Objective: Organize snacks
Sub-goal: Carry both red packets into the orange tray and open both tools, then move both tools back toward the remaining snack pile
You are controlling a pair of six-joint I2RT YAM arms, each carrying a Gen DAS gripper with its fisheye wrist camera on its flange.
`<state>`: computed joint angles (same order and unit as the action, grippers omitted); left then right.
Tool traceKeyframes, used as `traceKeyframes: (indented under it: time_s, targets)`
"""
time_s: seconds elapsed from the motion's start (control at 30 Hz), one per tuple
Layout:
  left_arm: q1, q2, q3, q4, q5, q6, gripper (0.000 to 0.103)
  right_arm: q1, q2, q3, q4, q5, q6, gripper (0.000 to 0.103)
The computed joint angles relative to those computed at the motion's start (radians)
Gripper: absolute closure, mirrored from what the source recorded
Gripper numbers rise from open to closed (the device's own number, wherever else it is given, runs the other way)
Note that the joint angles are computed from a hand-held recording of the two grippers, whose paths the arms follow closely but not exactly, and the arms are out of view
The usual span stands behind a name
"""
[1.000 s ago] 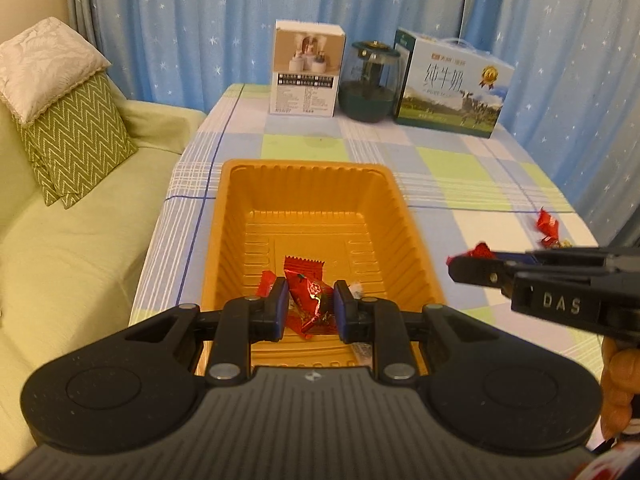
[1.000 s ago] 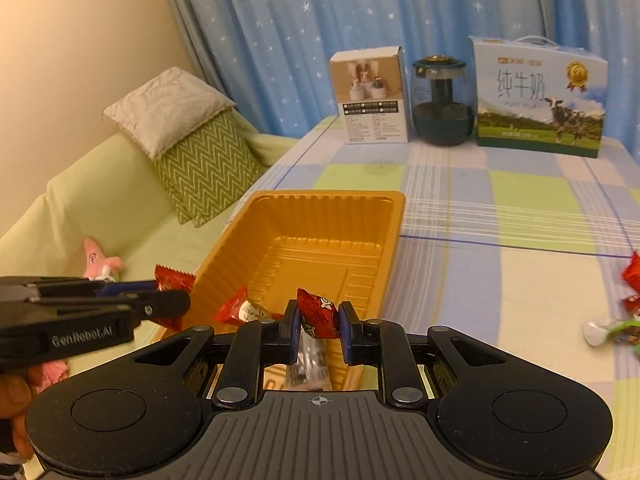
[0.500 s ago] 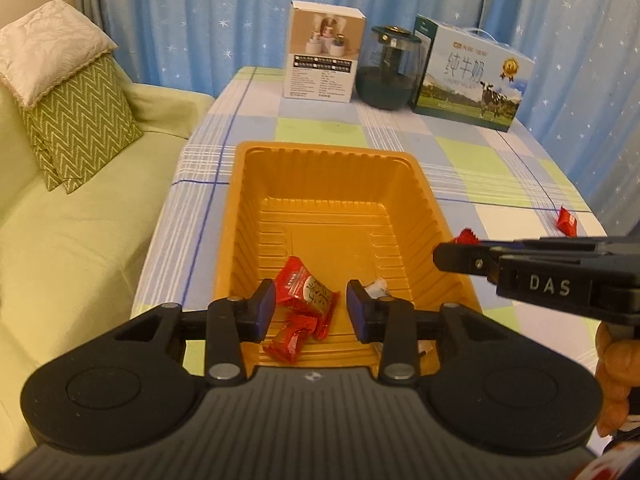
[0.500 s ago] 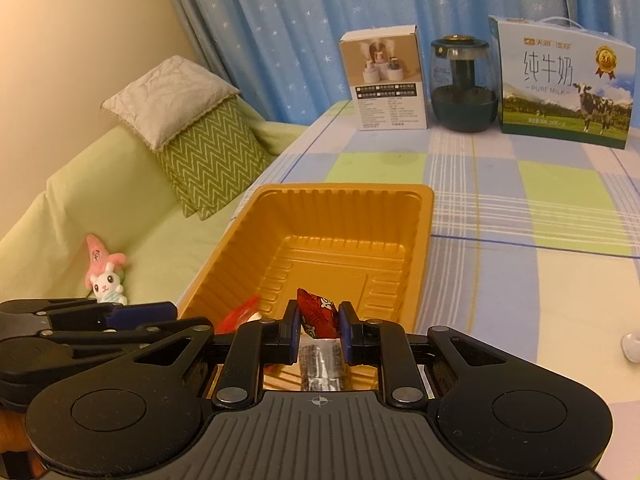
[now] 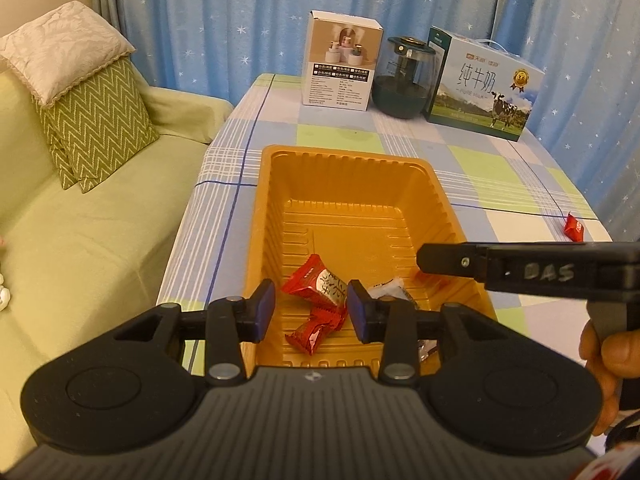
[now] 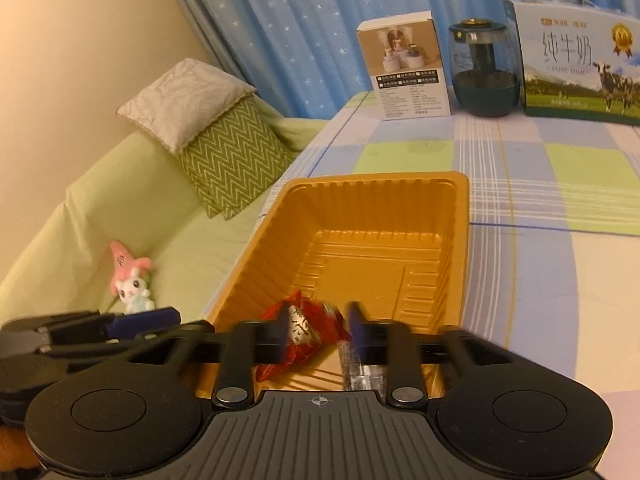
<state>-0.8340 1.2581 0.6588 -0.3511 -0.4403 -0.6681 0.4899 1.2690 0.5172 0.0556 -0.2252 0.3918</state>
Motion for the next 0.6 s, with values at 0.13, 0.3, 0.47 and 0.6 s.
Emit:
traceKeyframes:
  time_s: [0.13,0.3,0.47,0.6]
  targets:
    - [-0.020,-0.010,-0.003,-0.014,-0.018,-0.023,0.064,-0.017,-0.049,-0.013,-0.029,0.010,-0.002,0.040]
    - [-0.061,-0.022,0.004,-0.042,-0.045,-0.062,0.060,-0.039,-0.165,-0.047,-0.107,0.043,-0.003,0.040]
    - [-0.121,-0.035,0.029,-0.083,-0.082,-0.106,0.060,-0.099,-0.344,-0.096,-0.228,0.059,-0.017,0.040]
    - [-0.186,-0.029,0.068,-0.121,-0.126,-0.157,0.057,-0.187,-0.534,-0.130,-0.368,0.050,-0.049,0.040]
